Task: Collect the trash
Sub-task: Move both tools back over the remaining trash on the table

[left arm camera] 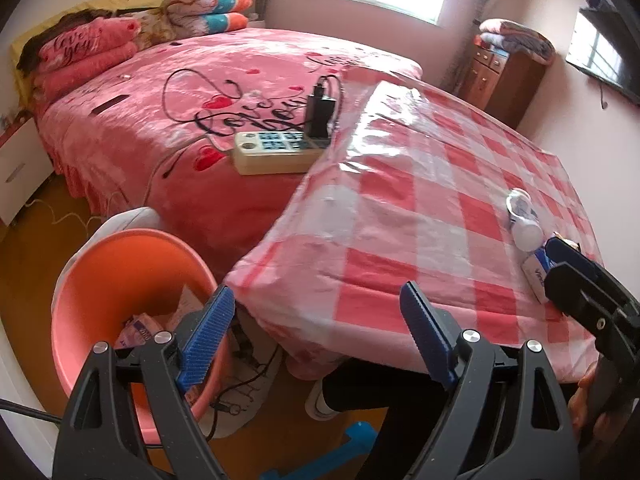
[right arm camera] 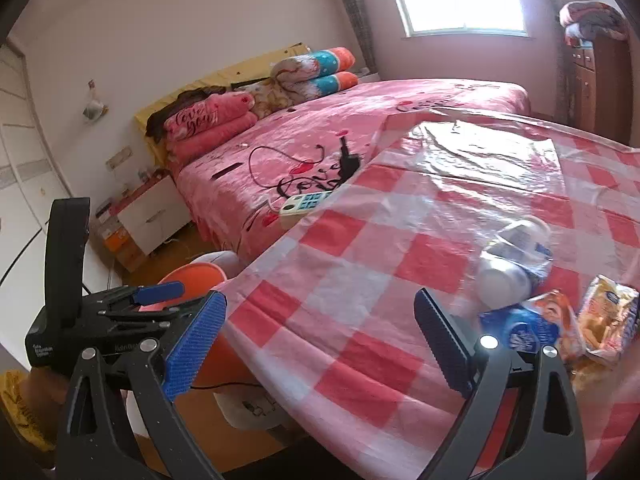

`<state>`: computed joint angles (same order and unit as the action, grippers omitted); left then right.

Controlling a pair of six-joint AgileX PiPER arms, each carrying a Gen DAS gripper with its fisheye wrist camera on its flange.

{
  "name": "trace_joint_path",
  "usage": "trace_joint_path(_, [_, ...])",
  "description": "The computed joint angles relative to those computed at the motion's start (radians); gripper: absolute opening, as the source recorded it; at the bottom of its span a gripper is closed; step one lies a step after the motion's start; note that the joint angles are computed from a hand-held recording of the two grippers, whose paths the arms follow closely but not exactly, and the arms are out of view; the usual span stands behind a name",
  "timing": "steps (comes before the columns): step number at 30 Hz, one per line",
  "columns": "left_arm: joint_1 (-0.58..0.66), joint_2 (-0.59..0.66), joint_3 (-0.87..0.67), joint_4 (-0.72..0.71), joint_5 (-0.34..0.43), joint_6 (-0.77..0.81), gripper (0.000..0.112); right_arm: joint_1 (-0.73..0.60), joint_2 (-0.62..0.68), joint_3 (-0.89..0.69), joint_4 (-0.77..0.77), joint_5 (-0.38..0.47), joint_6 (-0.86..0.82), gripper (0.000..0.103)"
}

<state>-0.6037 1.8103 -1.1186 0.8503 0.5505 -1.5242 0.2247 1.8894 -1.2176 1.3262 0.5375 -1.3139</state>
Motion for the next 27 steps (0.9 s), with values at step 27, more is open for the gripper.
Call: trace_joint_path(27, [-0.128, 0.280, -0.496, -0.258, 0.170, 0.435, 0.085, -0.338, 0.024, -0.006, 0.097, 0.125, 0.028, 0.094])
